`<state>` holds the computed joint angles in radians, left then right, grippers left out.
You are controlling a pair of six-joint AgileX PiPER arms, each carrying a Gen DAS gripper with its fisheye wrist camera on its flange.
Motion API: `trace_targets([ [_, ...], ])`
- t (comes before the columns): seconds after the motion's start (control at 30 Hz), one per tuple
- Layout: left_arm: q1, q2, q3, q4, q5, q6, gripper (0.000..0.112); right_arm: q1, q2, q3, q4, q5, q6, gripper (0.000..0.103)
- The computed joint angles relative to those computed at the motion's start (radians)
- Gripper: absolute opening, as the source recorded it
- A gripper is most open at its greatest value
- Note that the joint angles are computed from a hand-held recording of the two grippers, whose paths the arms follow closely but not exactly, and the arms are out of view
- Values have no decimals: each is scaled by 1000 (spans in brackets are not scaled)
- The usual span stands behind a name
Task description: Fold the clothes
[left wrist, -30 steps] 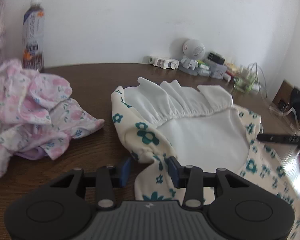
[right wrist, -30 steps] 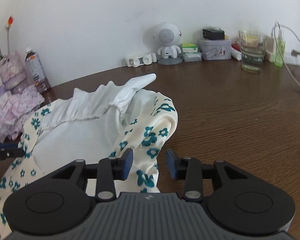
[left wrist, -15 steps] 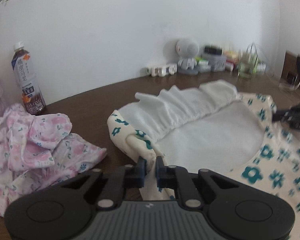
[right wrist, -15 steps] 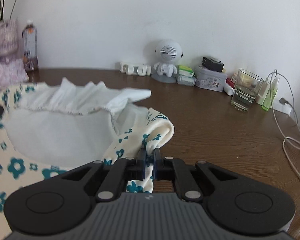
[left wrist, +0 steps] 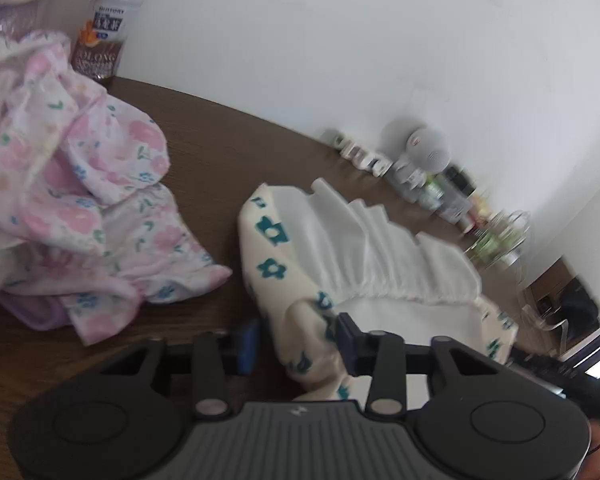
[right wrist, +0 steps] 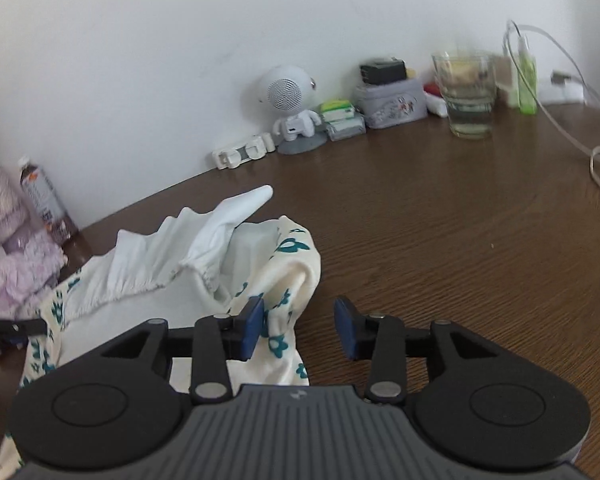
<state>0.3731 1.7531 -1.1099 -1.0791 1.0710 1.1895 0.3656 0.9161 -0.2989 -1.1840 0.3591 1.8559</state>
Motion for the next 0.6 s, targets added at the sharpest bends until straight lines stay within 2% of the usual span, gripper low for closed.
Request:
trace_targets([
  [0.03, -3, 14, -7, -9, 13, 3, 16, -61, 14, 8, -13, -75, 7, 40],
  [0.07, -6, 24, -12, -17, 23, 8, 8, -113, 30, 12, -17, -145, 5, 39],
  [0.1, -20, 5, 5, -19, -5, 44, 8, -142, 42, 16, -48, -194, 24, 38],
  [0.13, -33, -16, 23, -22, -34, 84, 6, -139, 54, 16, -112, -207, 83, 24],
  [0.17, -46, -65, 64, -33, -84, 160, 6, -104, 61, 13, -173, -180, 144, 12],
  [0.2, -59, -113, 103, -47, -133, 237, 6, -40, 65, 5, -195, -113, 166, 7],
  [0.3, -106, -231, 213, -111, -283, 442, 6, 193, 82, -48, -111, 187, 36, 6],
  [0.4, -192, -283, 300, -193, -461, 606, 6, 398, 201, -99, -114, 462, 29, 6],
  [0.43, -215, -276, 314, -214, -497, 642, 7, 423, 241, -109, -119, 497, 29, 6],
  [0.47, -225, -263, 318, -214, -510, 663, 8, 420, 271, -112, -122, 492, 28, 6],
  [0.57, -184, -259, 303, -197, -458, 611, 19, 414, 308, -114, -132, 482, 31, 8],
  [0.6, -170, -257, 297, -192, -441, 594, 29, 414, 291, -107, -137, 482, 44, 9],
])
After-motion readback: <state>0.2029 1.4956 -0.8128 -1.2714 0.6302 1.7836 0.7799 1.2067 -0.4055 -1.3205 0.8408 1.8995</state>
